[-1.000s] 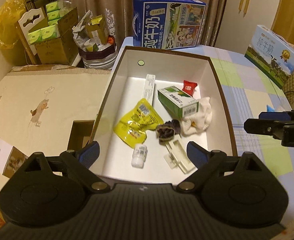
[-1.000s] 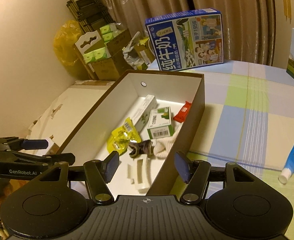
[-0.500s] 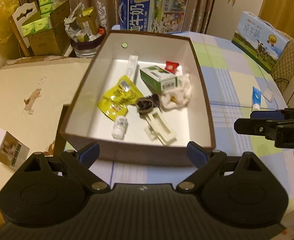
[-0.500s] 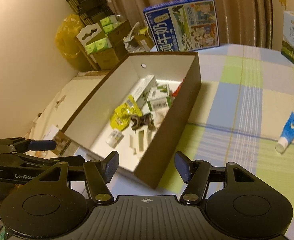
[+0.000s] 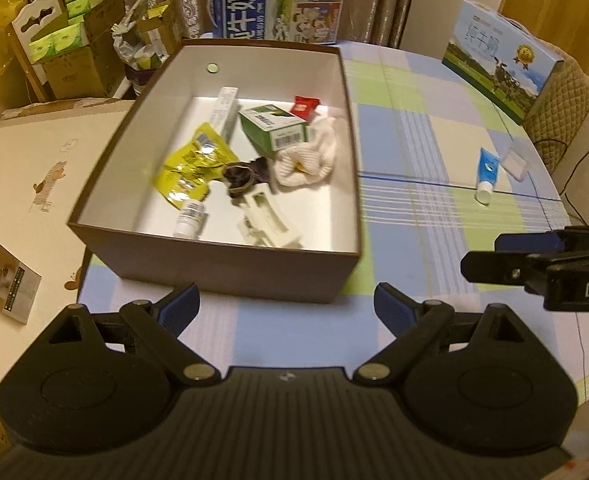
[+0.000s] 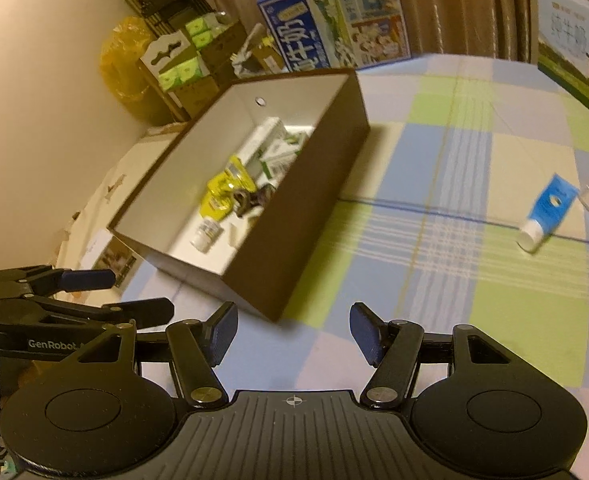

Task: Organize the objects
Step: 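Withdraw both tools from the box toward the blue tube and clear tray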

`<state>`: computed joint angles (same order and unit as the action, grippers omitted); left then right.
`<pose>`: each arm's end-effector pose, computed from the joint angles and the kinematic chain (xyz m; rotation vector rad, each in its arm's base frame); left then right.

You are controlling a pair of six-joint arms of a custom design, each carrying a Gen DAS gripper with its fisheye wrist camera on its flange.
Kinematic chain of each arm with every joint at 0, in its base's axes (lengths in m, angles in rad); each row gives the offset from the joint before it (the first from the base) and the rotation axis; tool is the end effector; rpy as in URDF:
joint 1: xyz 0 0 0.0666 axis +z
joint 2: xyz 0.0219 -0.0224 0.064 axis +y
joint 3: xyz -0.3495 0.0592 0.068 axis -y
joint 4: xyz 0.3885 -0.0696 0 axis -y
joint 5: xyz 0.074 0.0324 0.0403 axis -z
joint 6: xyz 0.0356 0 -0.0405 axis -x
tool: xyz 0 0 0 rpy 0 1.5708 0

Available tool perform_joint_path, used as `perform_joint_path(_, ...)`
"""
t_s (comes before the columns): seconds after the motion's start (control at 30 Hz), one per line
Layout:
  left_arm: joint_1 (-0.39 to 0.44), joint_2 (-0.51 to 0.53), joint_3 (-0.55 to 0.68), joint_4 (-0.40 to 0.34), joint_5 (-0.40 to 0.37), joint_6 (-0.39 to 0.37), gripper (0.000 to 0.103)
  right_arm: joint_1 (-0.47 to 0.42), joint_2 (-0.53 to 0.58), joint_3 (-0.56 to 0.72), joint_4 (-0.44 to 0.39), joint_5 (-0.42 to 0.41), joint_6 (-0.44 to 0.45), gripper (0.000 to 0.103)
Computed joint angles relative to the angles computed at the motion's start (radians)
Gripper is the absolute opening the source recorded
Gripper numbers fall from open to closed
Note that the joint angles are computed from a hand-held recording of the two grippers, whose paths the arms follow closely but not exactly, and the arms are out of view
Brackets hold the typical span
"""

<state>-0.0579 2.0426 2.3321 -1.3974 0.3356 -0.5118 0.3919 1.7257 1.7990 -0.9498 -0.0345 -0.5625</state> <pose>0.6597 -0.0504 0.4255 0.8314 2.4694 -0.2917 0.5546 0.2301 0.4095 0.1976 2.4946 0.4542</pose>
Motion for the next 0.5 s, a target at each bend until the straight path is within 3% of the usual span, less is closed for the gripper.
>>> perform_joint_path(0.23, -0.042, -0.072, -0.121, 0.038, -0.027, 0.017, 0.092, -0.034, -0.061, -0.086, -0.011, -0.027, 0.008, 0.060)
perform_joint_path(0.5, -0.100, -0.108, -0.179, 0.057, -0.046, 0.028, 0.092, -0.081, -0.132, -0.171, -0.015, -0.048, 0.006, 0.060)
